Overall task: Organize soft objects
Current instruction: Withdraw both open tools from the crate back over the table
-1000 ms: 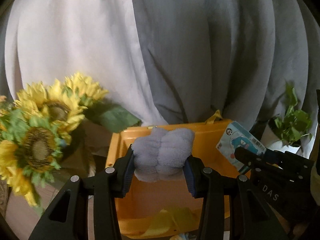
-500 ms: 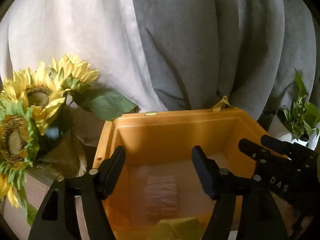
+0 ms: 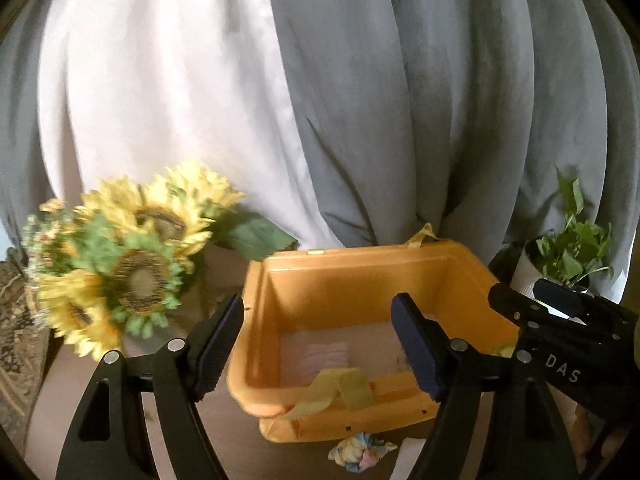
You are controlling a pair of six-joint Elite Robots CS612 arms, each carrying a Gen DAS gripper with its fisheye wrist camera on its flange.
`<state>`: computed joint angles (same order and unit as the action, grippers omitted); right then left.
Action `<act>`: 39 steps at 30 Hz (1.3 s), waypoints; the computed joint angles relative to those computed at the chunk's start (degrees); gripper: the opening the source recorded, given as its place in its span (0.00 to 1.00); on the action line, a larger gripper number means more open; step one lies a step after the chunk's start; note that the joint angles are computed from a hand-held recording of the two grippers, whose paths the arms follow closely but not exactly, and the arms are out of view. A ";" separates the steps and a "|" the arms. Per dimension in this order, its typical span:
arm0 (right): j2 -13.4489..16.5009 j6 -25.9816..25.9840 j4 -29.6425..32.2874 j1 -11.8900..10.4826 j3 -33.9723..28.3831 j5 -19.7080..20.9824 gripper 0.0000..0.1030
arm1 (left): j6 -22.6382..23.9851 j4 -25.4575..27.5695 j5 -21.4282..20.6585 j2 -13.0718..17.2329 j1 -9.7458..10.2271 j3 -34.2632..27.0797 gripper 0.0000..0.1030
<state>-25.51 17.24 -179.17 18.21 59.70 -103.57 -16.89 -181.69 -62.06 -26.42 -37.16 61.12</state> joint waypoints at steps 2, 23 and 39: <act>-0.96 -0.11 -1.53 0.21 1.59 -0.02 0.59 | -0.35 -1.41 1.68 -1.42 -0.52 2.39 0.74; -8.52 -1.88 -13.29 2.14 16.06 2.08 0.77 | -9.66 -4.93 18.48 -11.22 -5.90 20.98 0.84; -11.16 -2.95 -16.95 3.10 22.59 6.72 0.77 | -17.10 -5.04 24.13 -15.28 -8.66 30.46 0.85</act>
